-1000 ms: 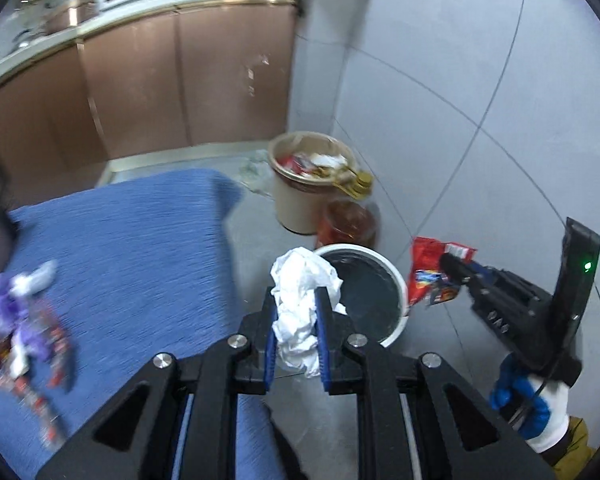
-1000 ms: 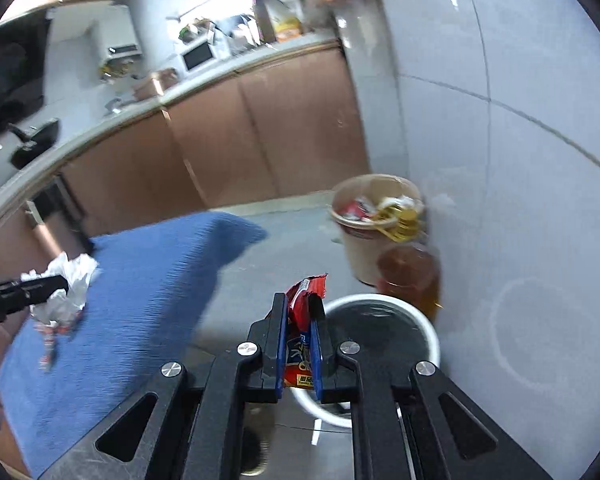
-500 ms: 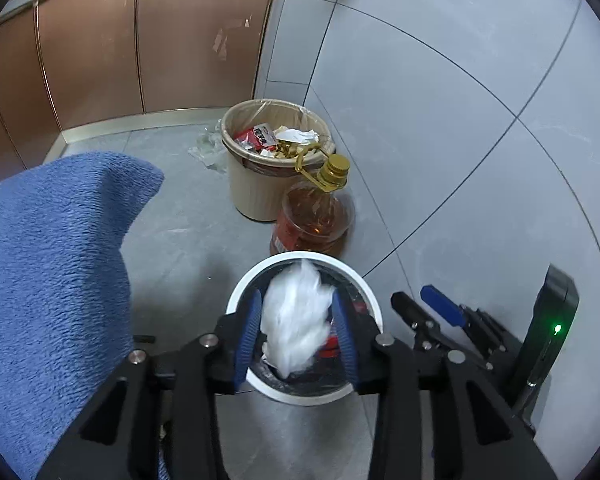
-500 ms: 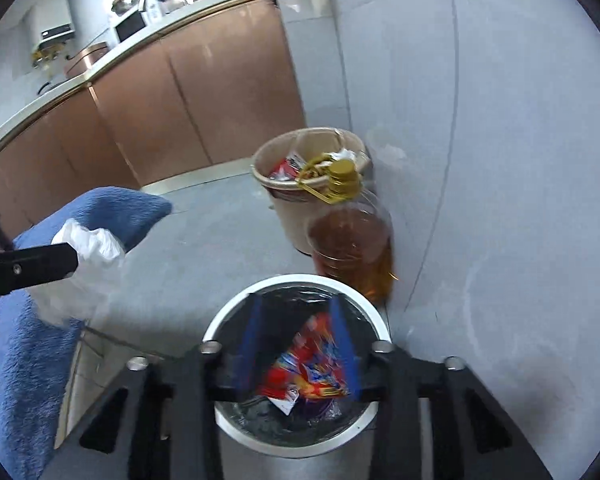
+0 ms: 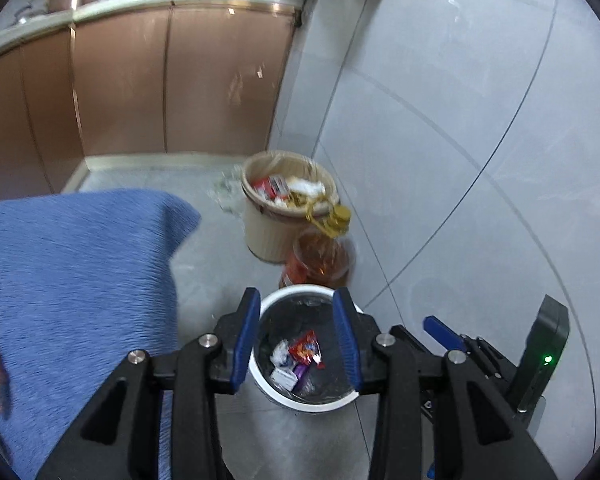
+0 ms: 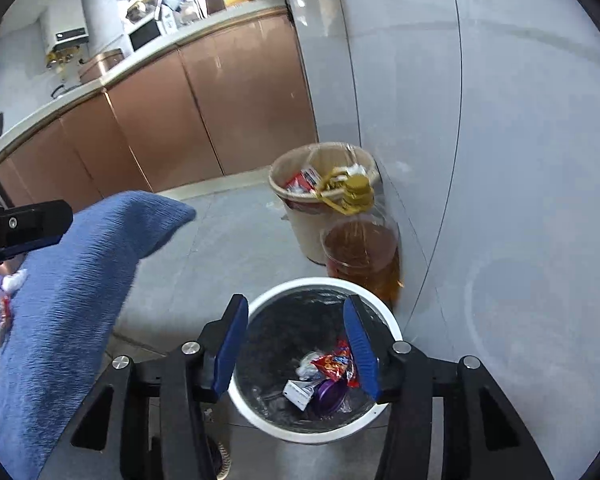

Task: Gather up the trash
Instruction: 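Open the left tool to drop the tissue while the right tool releases the chip bag, then move both open tools back to the remaining wrappers on the towel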

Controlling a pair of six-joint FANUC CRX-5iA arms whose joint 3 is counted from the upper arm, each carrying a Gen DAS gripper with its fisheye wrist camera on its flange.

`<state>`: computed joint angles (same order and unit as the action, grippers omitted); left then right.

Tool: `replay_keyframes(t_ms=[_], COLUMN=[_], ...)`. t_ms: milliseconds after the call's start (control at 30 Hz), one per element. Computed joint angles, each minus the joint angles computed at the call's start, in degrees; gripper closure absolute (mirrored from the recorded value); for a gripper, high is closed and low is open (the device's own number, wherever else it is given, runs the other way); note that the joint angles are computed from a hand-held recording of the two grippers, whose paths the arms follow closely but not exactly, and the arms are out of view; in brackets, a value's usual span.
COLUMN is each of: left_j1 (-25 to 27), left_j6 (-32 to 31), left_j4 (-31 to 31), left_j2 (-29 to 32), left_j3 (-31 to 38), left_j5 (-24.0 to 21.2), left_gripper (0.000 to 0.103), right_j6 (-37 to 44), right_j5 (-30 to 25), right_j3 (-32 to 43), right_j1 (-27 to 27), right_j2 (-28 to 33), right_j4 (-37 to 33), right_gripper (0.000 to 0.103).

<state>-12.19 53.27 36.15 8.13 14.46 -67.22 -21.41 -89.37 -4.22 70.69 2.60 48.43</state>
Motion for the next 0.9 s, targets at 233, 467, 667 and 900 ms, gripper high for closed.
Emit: replay_keyframes(t_ms=[233,467,667,900], left_j1=[5.26,13.22,21.66,32.34], left_j6=[-4.08,-6.77,-8.23,-13.43], left_j4=[1.72,4.52,7.66,13.23], left_j2=[-7.22,-12.53,-16.02,-20.82], left_j3=[-4.27,-7.78,-10.86,-16.03], left_j5=[0.45,-2.19,-3.68,-3.52], left_gripper=[0.067,0.067,0.067,0.058], right_j6=[3.66,7.91,10.69,15.23], right_j5=[-4.71,-7.22,-7.30,-6.74], right_j3=[7.09,13.59,17.78,23.48], right_j1=[3.53,6.34,7.66,9.04], right_j2=[3.45,6.78,9.14,12.33], right_j4=[6.68,13.49,15.65,18.16], right_gripper=[0.050,0.049,0.049,0.048])
